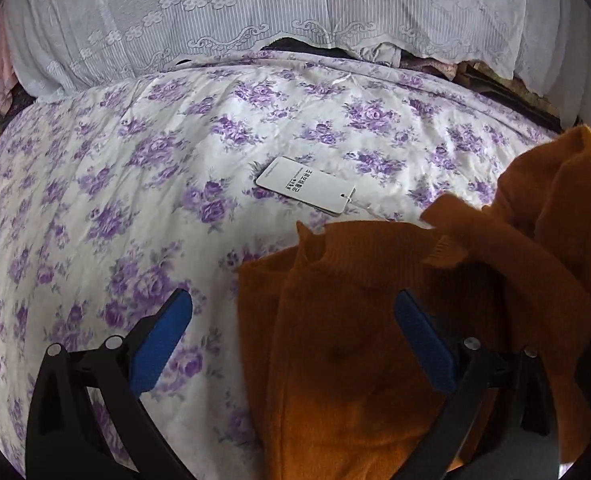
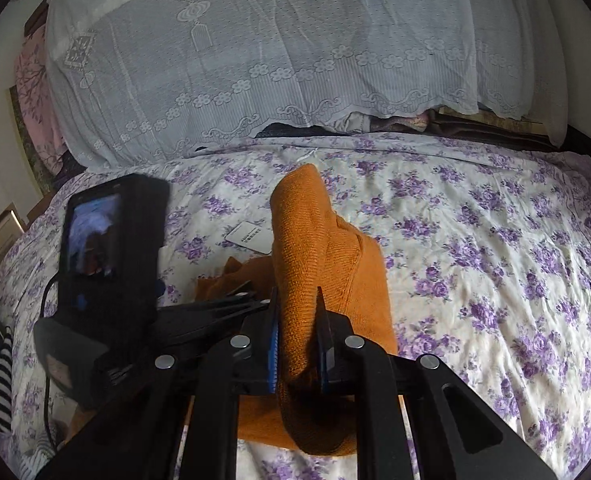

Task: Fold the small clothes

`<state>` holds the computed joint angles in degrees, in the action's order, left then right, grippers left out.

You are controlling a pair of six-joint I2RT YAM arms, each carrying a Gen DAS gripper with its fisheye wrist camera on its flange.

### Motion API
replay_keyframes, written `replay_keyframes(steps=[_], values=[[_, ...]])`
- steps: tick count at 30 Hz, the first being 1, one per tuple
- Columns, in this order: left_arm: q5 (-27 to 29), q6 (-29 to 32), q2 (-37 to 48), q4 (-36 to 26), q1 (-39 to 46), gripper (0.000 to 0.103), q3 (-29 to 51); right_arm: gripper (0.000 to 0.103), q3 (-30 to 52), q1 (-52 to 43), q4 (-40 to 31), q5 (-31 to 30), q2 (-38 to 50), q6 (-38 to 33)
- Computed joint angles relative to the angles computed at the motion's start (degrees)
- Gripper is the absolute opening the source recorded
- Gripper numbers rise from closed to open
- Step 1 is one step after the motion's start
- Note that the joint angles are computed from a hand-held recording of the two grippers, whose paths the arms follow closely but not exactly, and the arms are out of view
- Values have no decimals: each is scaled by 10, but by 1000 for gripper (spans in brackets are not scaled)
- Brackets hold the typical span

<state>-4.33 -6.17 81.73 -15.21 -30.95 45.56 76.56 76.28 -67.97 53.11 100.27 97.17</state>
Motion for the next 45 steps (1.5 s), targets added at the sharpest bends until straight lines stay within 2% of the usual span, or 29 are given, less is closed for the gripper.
replay_keyframes(steps=[2, 13, 15, 18, 21, 23, 26, 28, 31, 35, 37, 39, 41, 42, 43, 45], values=[[3, 7, 43, -3, 5, 99, 25, 14, 15, -4, 16, -5, 17, -22], [187, -14, 90, -1, 181, 98, 75, 14, 141, -25, 81, -20, 123, -152], [187, -6, 102, 3, 198, 98, 84, 14, 159, -37, 102, -31, 146, -179], [147, 10, 144, -5, 218, 98, 112, 14, 168, -62, 140, -76, 184, -209], [175, 6, 182, -26, 257, 98, 143, 15, 145, -83, 194, -138, 216, -227], [195, 3, 167, -21, 271, 98, 135, 16, 169, -68, 168, -106, 241, -228], [156, 18, 133, -8, 256, 98, 115, 22, 176, -63, 164, -112, 242, -242], [139, 32, 109, -2, 243, 98, 102, 23, 152, -62, 187, -118, 221, -254], [112, 57, 64, 3, 224, 98, 79, 25, 46, -38, 282, -101, 129, -256], [88, 81, 12, 0, 213, 98, 57, 24, -16, 5, 252, -41, 46, -202], [98, 97, -12, -10, 216, 98, 41, 14, -45, 15, 230, -28, 15, -168], [109, 116, -32, -19, 216, 98, 20, 11, -77, 14, 230, -41, -4, -158], [116, 131, -39, -29, 208, 98, -3, 5, -104, 8, 230, -81, 1, -149], [112, 135, -36, -33, 198, 98, -14, 4, -134, 1, 255, -108, -7, -157], [91, 139, -26, -32, 179, 98, -27, 2, -176, -5, 297, -131, -19, -165], [-13, 136, 4, 13, 123, 99, -63, 0, -234, 2, 365, -120, -39, -173]])
